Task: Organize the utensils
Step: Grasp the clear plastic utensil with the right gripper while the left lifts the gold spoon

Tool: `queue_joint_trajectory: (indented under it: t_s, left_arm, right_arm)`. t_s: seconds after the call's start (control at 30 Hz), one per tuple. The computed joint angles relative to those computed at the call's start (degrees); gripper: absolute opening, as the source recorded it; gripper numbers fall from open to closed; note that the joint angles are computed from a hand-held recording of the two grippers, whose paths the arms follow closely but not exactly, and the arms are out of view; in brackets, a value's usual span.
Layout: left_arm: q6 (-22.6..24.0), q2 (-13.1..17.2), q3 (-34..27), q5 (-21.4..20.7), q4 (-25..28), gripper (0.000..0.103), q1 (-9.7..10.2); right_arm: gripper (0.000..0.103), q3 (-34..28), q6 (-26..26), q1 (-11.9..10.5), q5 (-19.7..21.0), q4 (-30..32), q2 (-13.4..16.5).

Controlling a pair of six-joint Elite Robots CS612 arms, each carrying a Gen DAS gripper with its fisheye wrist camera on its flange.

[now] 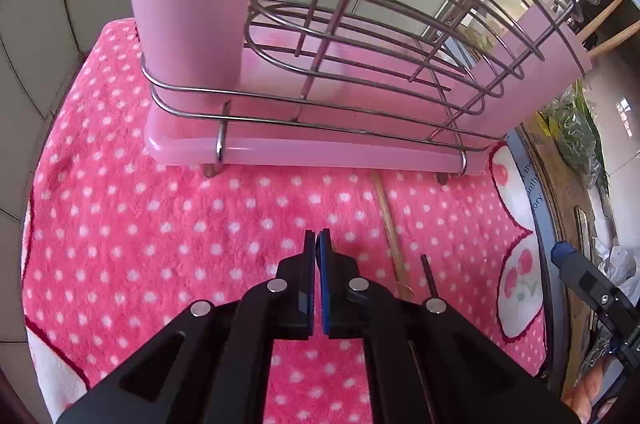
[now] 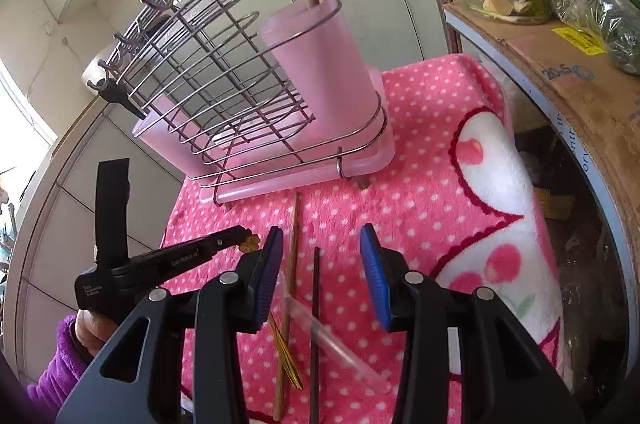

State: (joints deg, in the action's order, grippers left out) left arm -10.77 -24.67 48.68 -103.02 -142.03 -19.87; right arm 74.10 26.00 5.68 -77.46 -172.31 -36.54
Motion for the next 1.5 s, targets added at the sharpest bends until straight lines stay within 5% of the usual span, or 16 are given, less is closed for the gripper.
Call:
queue_joint_trajectory:
  t_s: [0.37,0.63,0.97,1.0,1.07,1.23,1.5]
  left_arm:
    - [1.4,-1.8,1.4,-1.1,-0.1,0.001,2.78]
    - [0.3,-4.9,7.0,-3.2,-5.5,0.001,4.67]
    - [-1.5,-8.0,12.7,-1.5,-14.4,0.002,4.72]
    - [-1.5,-8.2,13.0,-1.5,-14.8,0.002,4.74]
    - [-1.5,-8.7,13.8,-1.2,-15.9,0.002,4.78]
    - [-2.2,-9.6,15.1,-0.4,-18.5,0.002,4.89]
    - [-2.2,-11.2,17.5,3.1,-23.9,0.002,4.55]
  right_arm:
    - [0.041,-2.0,-0.5,-0.1,6.0,6.3,1.3]
    - [0.041,-8.2,-20.2,5.4,-7.1,12.4,3.5]
    - [0.04,-15.3,-30.8,8.8,-19.1,16.4,8.2]
    - [0.038,-15.9,-30.9,8.9,-19.9,16.7,8.7]
    - [0.008,-16.8,-30.4,8.9,-21.2,17.6,9.2]
    - [0.005,-14.5,-24.1,7.4,-15.6,14.5,7.6]
    - [0.003,-6.1,-6.9,2.3,2.1,-1.4,3.2]
